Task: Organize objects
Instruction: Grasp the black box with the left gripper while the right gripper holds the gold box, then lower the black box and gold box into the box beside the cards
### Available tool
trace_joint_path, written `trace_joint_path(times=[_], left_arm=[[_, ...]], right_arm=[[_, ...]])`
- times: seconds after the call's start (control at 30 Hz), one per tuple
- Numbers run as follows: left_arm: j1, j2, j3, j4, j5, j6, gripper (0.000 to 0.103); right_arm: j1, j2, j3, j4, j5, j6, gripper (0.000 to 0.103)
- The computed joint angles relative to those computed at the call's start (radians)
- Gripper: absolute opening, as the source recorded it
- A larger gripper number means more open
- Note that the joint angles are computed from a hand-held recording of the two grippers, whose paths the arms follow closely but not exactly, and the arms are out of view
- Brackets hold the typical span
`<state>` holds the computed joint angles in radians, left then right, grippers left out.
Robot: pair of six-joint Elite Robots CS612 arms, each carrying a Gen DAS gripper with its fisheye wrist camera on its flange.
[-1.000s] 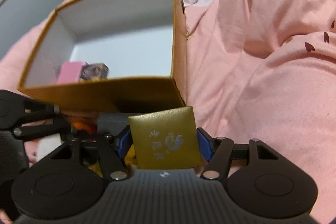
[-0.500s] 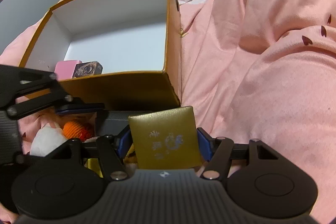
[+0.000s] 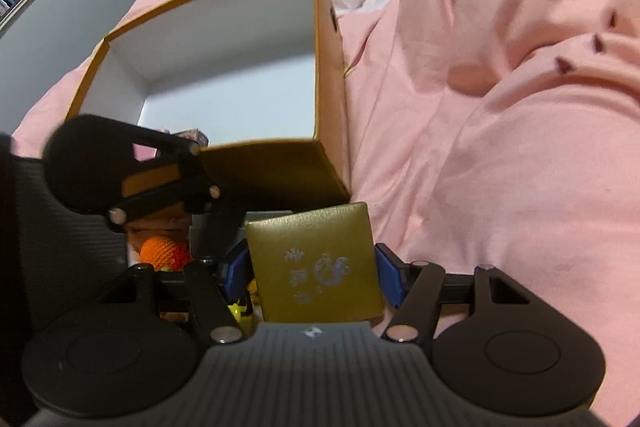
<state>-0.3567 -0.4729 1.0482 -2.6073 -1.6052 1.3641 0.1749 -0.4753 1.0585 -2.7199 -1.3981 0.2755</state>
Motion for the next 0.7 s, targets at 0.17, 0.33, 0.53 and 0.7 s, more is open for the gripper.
trace_joint_path(times=[0.17,0.33,0.53,0.7], left_arm=[[0.002,-0.007,0.018,-0.025,-0.005,-0.008,0.038],[0.017,-0.022,0.037,-0.048,-0.032,-0.127,0.038],[0.059,-0.076,0.082,-0.097,-0.17,-0.379,0.037],[0.119,-0.105,0.051,-0.073,-0.386,-0.71,0.037]], right_arm=[[0.0,-0.009,0.012,0.003,-0.006,0.0,0.065],[0.004,-0.02,0.036,-0.037,-0.043,-0.004,0.065],[0.001,-0.044,0.062,-0.068,-0.061,0.015,0.065],[-0.005,-0.067,0.055,-0.085,-0.026,-0.028,0.065]])
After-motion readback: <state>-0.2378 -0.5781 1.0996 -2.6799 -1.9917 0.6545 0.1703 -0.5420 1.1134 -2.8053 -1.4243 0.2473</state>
